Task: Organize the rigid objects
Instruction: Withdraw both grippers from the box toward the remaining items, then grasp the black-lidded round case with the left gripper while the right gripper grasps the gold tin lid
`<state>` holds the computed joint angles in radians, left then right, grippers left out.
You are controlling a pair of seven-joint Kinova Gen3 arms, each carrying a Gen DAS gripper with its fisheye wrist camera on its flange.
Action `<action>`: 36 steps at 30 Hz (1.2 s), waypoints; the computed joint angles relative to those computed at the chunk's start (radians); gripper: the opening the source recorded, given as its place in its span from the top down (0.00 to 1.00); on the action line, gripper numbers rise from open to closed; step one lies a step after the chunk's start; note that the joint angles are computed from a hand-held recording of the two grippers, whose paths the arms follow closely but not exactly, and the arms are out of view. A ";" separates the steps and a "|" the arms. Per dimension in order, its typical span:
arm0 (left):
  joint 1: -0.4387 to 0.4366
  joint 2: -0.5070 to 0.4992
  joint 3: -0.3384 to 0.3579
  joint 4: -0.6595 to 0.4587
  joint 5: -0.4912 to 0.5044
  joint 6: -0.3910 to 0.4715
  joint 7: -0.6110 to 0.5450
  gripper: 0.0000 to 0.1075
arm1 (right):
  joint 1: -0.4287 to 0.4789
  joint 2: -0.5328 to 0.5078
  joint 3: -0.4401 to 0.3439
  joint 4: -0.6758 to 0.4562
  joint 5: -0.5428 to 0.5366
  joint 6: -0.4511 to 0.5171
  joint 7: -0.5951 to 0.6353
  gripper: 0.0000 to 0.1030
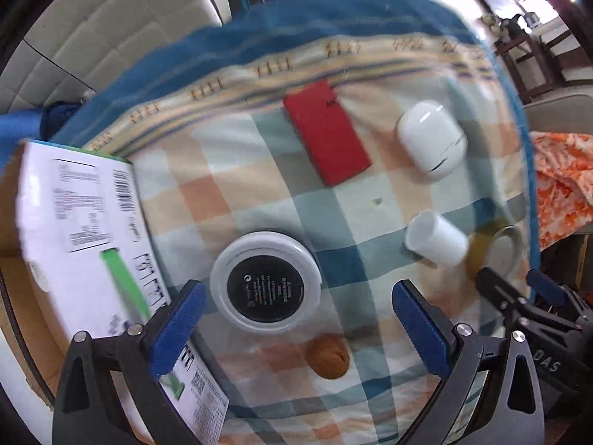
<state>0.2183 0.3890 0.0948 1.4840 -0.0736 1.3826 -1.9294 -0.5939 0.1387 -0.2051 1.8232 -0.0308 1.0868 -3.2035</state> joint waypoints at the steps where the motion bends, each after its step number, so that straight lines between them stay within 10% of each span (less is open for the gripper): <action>1: 0.012 0.015 -0.003 0.008 -0.019 -0.010 0.011 0.04 | 0.009 0.004 0.002 0.019 -0.012 -0.030 0.015 0.01; 5: 0.046 0.044 -0.017 0.049 -0.092 -0.054 0.054 0.05 | 0.041 0.036 0.008 0.053 -0.077 -0.092 0.095 0.25; 8: 0.051 0.027 -0.023 0.087 -0.114 -0.102 0.061 0.30 | 0.030 0.058 0.013 0.045 -0.067 -0.074 0.097 0.35; 26: -0.003 -0.027 -0.004 0.186 -0.054 -0.114 -0.006 0.28 | 0.014 -0.011 -0.015 0.179 -0.176 -0.228 0.095 0.28; 36: 0.002 -0.080 0.013 0.152 -0.009 -0.072 -0.015 0.31 | -0.026 0.034 -0.010 0.072 -0.117 -0.123 -0.003 0.35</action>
<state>0.2199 0.3088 0.1075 1.6358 -0.0828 1.3104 -1.9443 -0.6201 0.1730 -0.2151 1.8956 -0.1482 0.9636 -3.2065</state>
